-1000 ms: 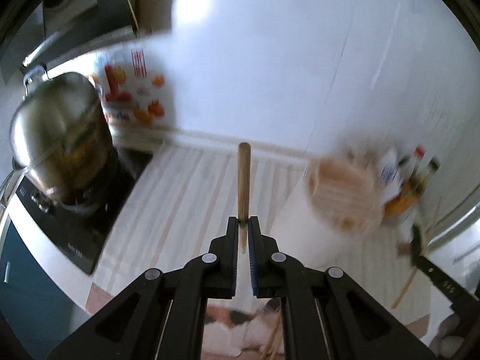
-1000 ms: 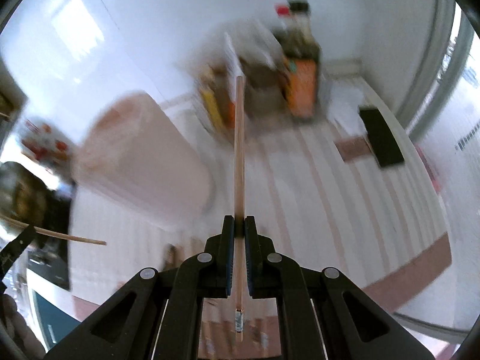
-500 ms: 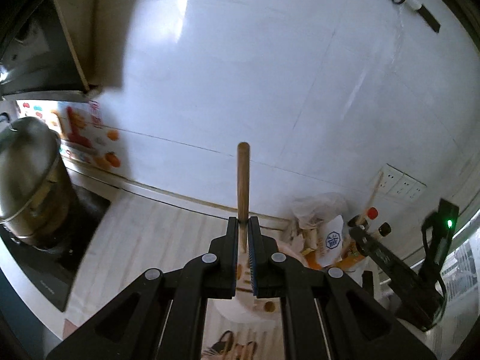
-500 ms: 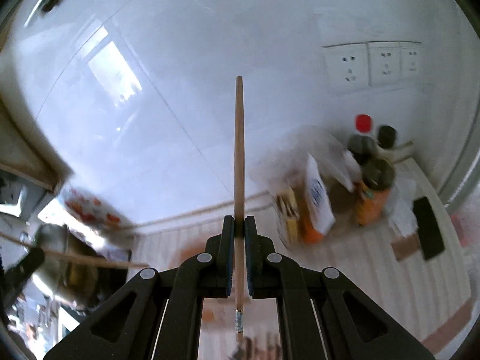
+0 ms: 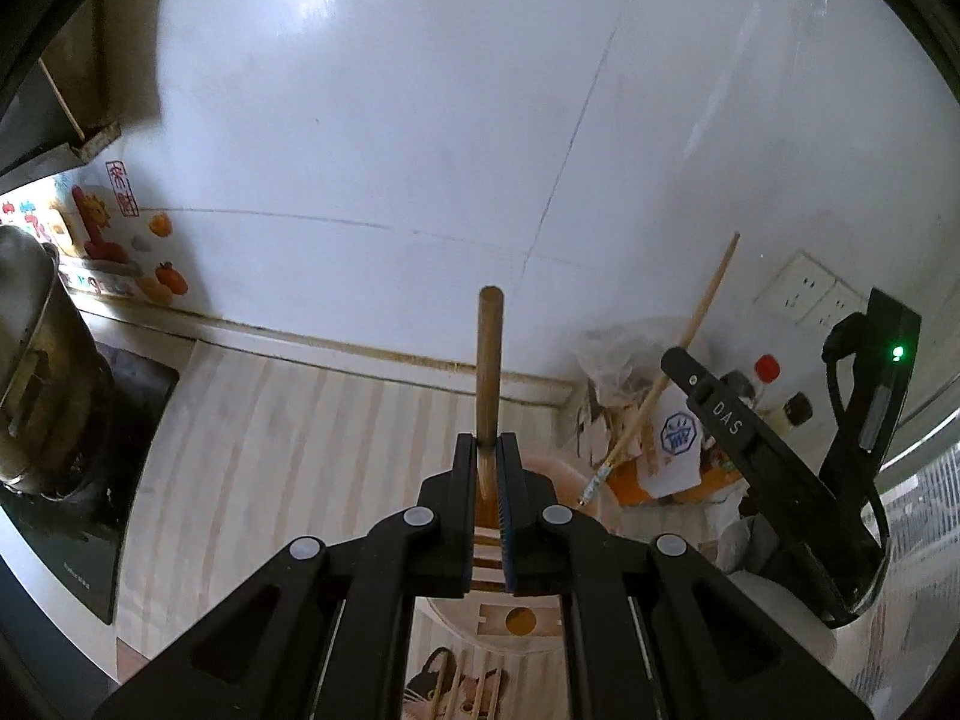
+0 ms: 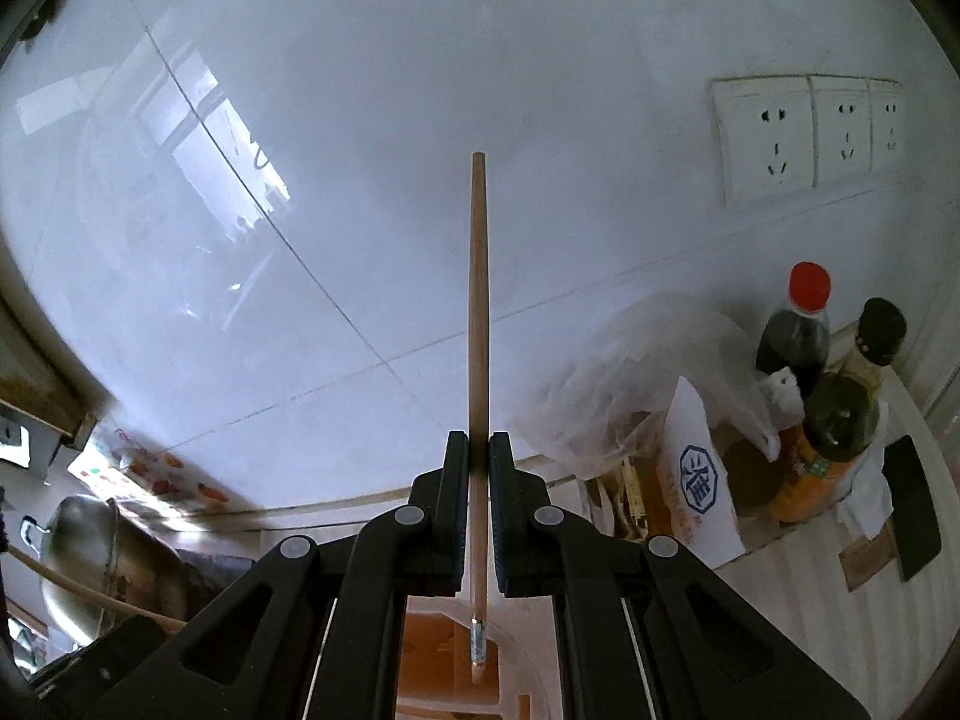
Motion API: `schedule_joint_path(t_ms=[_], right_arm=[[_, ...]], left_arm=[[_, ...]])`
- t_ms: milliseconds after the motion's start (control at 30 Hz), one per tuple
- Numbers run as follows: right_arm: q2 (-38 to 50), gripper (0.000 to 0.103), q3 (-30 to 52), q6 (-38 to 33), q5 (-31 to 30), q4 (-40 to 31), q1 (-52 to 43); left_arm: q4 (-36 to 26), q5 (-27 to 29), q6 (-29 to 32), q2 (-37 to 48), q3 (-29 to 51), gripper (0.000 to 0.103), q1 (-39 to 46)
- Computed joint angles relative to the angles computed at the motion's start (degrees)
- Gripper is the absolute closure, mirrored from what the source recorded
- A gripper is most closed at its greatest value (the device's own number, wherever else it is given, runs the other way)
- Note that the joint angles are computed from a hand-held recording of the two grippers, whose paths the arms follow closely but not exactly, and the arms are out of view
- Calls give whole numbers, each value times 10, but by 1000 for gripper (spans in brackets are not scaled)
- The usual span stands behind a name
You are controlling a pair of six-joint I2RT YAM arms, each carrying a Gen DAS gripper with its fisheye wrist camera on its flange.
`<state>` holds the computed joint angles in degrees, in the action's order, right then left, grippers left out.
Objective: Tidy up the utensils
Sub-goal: 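Carry both chopsticks upright over the pink holder and lower them into it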
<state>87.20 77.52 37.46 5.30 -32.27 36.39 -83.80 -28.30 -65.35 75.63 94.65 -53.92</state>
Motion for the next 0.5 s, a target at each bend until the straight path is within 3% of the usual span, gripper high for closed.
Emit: schedule_joint_path(t_ms=[267,433,500], right_arm=[[-22,96,-42,-32,-21,21,19],[-42,95,-49,-65,-69,-13,16],[-50,90,-42,-70,-68,-35,17]], left_arm=[[26,65,26,-13,-24,98,14],[-20,32,4,-8,23,92,-19],[-53,9,-8,4,54,81,-32]])
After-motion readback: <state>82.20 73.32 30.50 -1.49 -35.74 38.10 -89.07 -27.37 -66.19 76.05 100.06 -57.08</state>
